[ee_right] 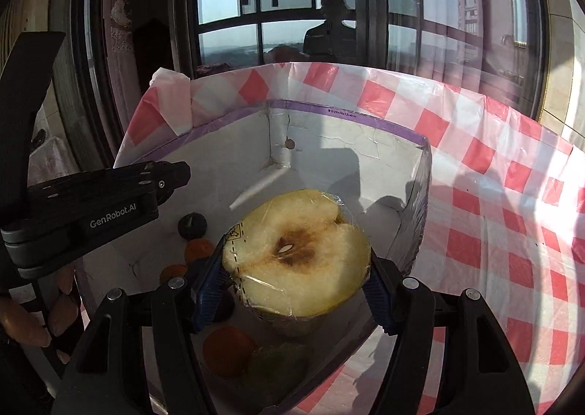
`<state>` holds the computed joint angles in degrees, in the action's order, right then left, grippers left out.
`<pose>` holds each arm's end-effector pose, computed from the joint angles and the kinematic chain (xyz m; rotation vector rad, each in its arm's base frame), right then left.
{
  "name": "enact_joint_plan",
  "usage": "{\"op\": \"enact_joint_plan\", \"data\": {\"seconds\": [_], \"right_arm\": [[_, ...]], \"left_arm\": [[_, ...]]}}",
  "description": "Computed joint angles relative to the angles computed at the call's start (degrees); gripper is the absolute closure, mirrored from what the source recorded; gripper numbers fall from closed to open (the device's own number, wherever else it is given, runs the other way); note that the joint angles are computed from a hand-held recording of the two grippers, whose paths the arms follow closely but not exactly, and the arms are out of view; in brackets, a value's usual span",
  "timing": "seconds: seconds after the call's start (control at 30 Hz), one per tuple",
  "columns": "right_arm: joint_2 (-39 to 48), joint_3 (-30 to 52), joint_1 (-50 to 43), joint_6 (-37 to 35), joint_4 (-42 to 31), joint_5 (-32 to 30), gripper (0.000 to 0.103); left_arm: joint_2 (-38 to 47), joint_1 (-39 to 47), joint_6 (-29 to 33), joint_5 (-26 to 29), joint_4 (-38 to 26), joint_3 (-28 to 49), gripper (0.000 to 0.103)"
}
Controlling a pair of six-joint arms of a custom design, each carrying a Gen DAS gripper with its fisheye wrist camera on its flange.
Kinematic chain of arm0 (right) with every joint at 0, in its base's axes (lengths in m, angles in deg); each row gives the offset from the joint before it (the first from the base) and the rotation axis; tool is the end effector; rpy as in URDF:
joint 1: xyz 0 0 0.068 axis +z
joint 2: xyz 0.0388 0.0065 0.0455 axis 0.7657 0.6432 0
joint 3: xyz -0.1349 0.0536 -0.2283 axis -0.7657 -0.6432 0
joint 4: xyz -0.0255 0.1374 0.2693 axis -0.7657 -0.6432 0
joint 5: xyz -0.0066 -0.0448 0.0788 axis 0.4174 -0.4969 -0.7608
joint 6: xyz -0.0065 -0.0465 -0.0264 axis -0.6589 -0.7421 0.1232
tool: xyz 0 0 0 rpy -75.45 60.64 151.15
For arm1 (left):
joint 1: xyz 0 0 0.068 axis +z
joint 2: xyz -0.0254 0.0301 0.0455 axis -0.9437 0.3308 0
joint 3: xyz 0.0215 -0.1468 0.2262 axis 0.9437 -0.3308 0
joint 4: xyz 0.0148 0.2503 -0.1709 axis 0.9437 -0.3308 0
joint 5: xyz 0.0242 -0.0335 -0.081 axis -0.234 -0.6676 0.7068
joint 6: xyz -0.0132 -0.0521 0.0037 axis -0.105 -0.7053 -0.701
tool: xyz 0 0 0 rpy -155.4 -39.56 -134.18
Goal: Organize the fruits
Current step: 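Carry the pear half and dark fruit over the white box, then open both grippers to drop the pear half and dark fruit into the box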
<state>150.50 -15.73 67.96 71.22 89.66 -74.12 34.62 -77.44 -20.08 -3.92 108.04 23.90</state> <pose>0.2762 0.0866 0.0780 -0.2448 2.1867 0.1077 0.3296 -0.0414 0.0947 0.1485 2.2255 -0.1477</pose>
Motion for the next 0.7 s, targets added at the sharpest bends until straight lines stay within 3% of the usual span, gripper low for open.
{"op": "enact_joint_plan", "data": {"seconds": [0.13,0.3,0.7], "right_arm": [[0.6,3.9,2.1,-4.5,-9.6,4.7,0.039],[2.7,9.3,3.0,-8.1,-19.4,7.3,0.039],[9.0,17.5,4.4,-10.9,-28.9,11.1,0.038]], "left_arm": [[2.2,-2.2,3.6,-4.5,-4.5,3.2,0.064],[3.6,-2.4,5.5,-4.0,-9.1,5.8,0.064],[4.1,-2.8,7.2,-3.3,-14.6,7.5,0.064]]}}
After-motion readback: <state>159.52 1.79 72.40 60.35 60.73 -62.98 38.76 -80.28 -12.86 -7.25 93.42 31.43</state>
